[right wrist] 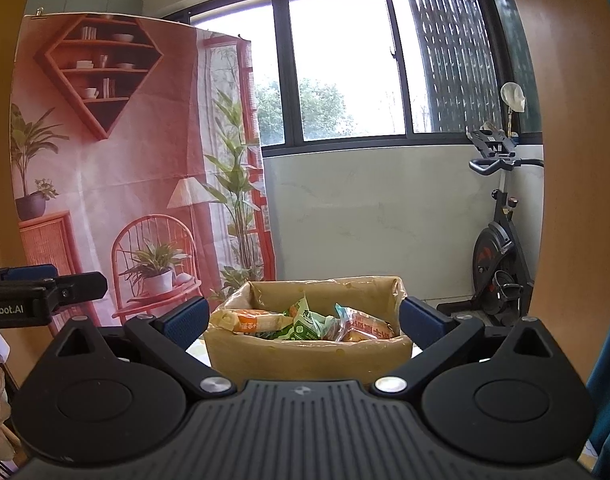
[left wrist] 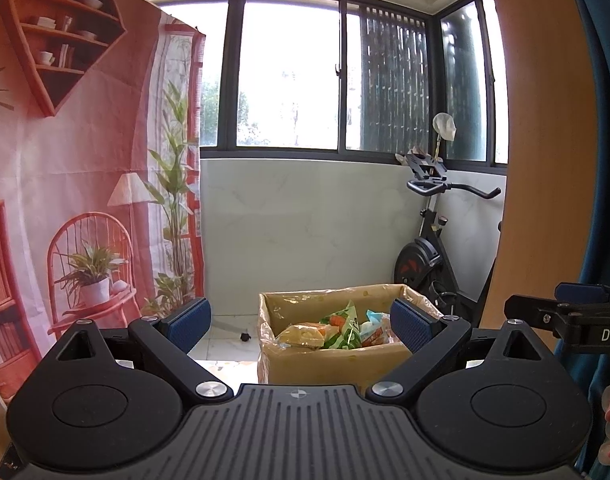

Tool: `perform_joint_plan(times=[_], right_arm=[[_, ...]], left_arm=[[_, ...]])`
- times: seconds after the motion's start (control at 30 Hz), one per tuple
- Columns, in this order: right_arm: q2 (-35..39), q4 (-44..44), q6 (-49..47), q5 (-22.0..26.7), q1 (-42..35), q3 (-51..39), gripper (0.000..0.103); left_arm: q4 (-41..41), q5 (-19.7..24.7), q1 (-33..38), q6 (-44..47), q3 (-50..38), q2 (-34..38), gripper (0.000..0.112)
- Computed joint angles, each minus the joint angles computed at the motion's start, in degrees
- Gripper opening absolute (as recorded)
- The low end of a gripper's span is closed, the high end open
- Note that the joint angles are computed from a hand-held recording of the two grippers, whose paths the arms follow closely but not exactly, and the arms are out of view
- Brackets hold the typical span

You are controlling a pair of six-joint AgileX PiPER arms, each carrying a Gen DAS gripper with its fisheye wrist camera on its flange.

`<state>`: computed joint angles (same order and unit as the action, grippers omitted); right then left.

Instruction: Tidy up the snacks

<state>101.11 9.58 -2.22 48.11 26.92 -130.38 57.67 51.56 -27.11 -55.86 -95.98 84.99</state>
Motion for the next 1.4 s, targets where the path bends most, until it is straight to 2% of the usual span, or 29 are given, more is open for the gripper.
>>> perform_joint_plan(times=[0.47, 1.4], right_arm=[[1.14, -1.38, 1.52, 1.83, 0.36, -2.77, 0.103], [0.78, -2.71, 2.24, 1.12, 0.44, -1.17, 0.103]], left_arm=[[-0.94, 0.73, 0.22, 0.96, -0.51, -0.13, 0.098], [-2.95, 1.17, 0.61, 1.34, -1.63, 0.49, 0.098]])
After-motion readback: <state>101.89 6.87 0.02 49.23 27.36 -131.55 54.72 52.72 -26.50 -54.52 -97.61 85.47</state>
